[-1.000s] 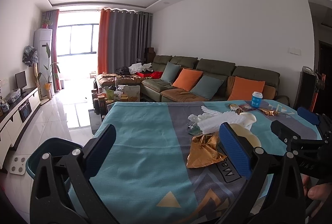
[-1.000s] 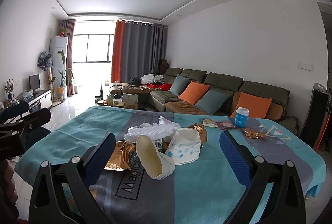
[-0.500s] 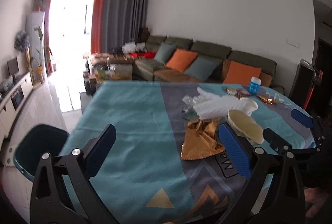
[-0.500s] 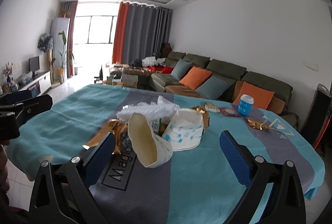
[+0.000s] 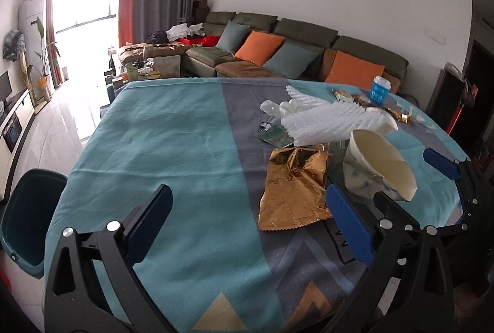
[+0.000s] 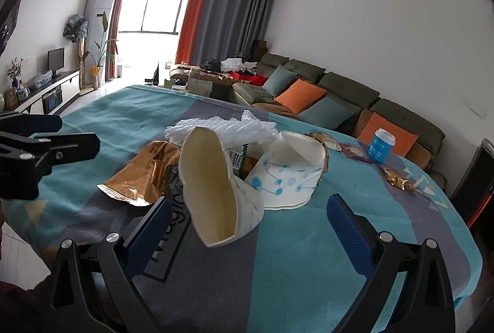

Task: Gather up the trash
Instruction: 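Grasp the gold foil wrapper with the left tool while the right tool grasps the white paper cup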

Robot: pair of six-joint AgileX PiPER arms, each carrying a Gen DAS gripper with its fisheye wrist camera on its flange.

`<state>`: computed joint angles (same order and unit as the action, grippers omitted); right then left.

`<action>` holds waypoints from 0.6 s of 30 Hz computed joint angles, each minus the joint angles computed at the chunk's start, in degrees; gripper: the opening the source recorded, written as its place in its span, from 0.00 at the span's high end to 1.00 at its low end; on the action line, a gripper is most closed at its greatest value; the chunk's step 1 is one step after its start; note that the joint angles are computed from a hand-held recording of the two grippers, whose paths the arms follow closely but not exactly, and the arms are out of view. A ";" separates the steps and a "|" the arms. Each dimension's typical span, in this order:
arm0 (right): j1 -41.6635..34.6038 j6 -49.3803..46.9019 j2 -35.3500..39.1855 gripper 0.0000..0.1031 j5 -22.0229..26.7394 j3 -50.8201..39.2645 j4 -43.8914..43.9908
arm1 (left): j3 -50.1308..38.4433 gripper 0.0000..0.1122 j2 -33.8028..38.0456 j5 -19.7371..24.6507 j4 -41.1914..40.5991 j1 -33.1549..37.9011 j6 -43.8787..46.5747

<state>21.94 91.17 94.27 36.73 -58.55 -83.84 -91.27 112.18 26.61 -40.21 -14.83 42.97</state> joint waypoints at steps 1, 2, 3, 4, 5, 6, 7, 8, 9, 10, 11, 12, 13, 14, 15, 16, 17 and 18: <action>-0.23 -0.68 0.32 0.09 -0.34 -0.39 0.32 | -0.56 0.13 0.37 0.44 0.32 -0.14 -0.16; -0.39 -1.46 0.81 0.17 -0.41 -0.88 0.70 | -1.24 0.13 0.91 0.51 1.15 -0.51 -0.79; -0.78 -2.41 1.22 0.27 -0.99 -1.26 1.28 | -1.48 0.13 1.07 0.58 1.56 -0.68 -1.13; -1.15 -3.29 1.37 0.31 -1.65 -1.52 2.07 | -2.13 0.13 1.58 0.77 2.19 -0.96 -1.59; -1.73 -4.38 1.69 0.36 -2.54 -1.88 3.16 | -2.73 0.13 2.06 0.88 3.02 -1.24 -2.33; -2.09 -5.23 1.84 0.42 -3.01 -2.09 3.97 | -2.90 0.13 2.13 1.02 3.42 -1.34 -2.77; -2.54 -5.75 1.97 0.46 -3.60 -2.20 4.45 | -3.70 0.13 2.70 1.35 4.13 -1.51 -3.51; -2.87 -6.15 2.04 0.53 -3.93 -2.28 4.76 | -4.40 0.13 3.18 1.74 4.65 -1.58 -4.03; -3.17 -6.78 2.02 0.62 -4.26 -2.34 5.14 | -5.15 0.13 3.67 2.14 5.18 -1.68 -4.58; -3.28 -6.94 2.01 0.66 -4.39 -2.35 5.14 | -5.61 0.13 4.01 2.41 5.43 -1.79 -4.87; -3.35 -6.73 1.95 0.70 -4.42 -2.30 4.74 | -5.94 0.13 4.26 2.69 5.45 -1.89 -4.95; -3.35 -6.43 1.95 0.70 -4.44 -2.27 4.29 | -6.55 0.13 4.68 3.19 5.67 -2.07 -5.13; -3.39 -6.59 1.96 0.71 -4.53 -2.29 4.14 | -7.07 0.13 5.02 3.56 5.97 -2.21 -5.37; -3.34 -6.01 1.84 0.75 -4.53 -2.07 3.41 | -7.43 0.13 5.28 3.81 6.30 -2.43 -5.58; -3.32 -5.47 1.58 0.78 -4.71 -1.80 2.92 | -7.84 0.13 5.54 4.15 6.72 -2.67 -5.85; -3.46 -5.10 1.21 0.78 -5.12 -1.50 2.60 | -8.13 0.13 5.75 4.31 7.03 -2.98 -5.89; -3.74 -4.43 0.65 0.78 -5.67 -1.03 2.04 | -8.19 0.13 5.76 4.45 7.11 -3.21 -5.77; -3.90 -3.77 0.04 0.78 -6.16 -0.52 1.55 | -8.63 0.13 5.98 4.91 7.14 -3.45 -5.48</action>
